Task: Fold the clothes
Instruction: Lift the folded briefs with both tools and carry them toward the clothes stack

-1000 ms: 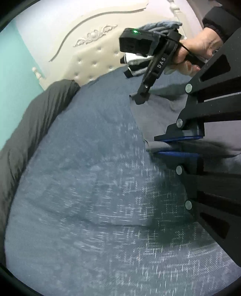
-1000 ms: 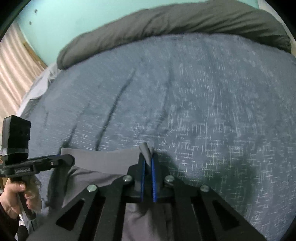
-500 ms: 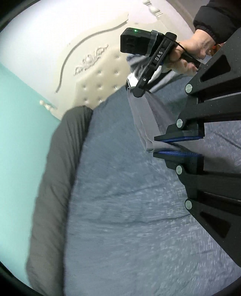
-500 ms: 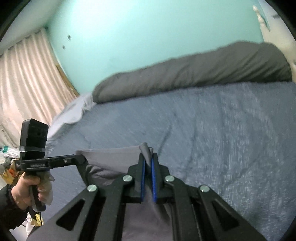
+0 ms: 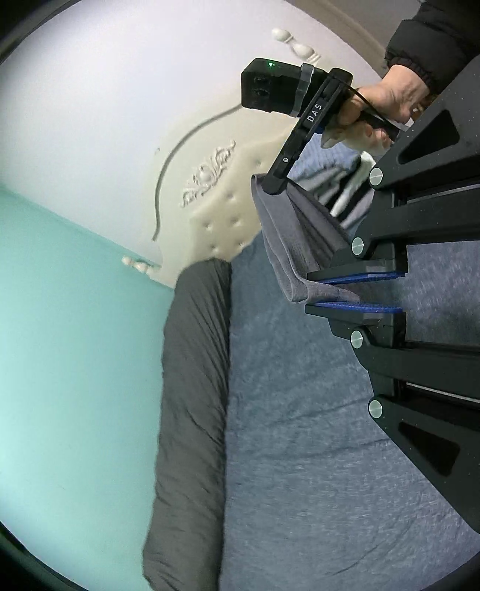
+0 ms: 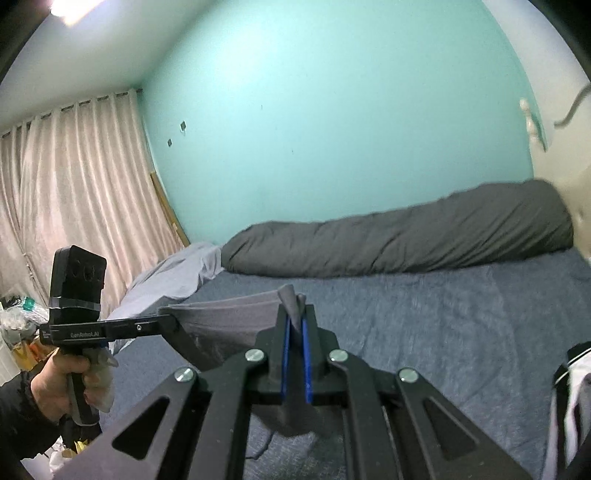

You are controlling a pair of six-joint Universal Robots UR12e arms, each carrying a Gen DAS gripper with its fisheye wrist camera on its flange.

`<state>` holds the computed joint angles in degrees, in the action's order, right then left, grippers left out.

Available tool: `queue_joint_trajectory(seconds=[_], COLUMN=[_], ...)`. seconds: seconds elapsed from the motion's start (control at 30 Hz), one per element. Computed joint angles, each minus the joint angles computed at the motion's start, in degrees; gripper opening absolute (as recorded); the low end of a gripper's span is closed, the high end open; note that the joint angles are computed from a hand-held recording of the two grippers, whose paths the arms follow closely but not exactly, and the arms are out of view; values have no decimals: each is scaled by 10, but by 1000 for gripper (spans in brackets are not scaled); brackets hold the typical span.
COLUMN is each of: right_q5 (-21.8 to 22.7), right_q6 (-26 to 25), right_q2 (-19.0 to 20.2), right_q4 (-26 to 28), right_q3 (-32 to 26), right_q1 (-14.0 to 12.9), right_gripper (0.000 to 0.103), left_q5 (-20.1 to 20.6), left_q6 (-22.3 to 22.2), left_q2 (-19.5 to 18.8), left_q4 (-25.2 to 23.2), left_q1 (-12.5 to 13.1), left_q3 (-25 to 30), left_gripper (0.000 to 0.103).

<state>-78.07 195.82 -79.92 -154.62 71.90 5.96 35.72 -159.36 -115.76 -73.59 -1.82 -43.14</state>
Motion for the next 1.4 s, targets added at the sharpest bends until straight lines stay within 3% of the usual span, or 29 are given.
queue_joint_trajectory(seconds=[0.27, 0.87, 1.4], right_q5=[-69, -196, -273], right_q6=[-11, -61, -70], right_q2=[-43, -113, -177], right_q4=[45, 83, 100], right_q3=[3, 26, 69], right_q1=[15, 42, 51], right_gripper=[5, 5, 5], left_q5=[-18, -36, -34], left_q6=[17, 56, 60], left_q2=[27, 82, 103], left_q4=[-24, -29, -26], left_q1=[-9, -38, -80], left_q3=[-6, -37, -48], left_gripper=[10, 10, 10])
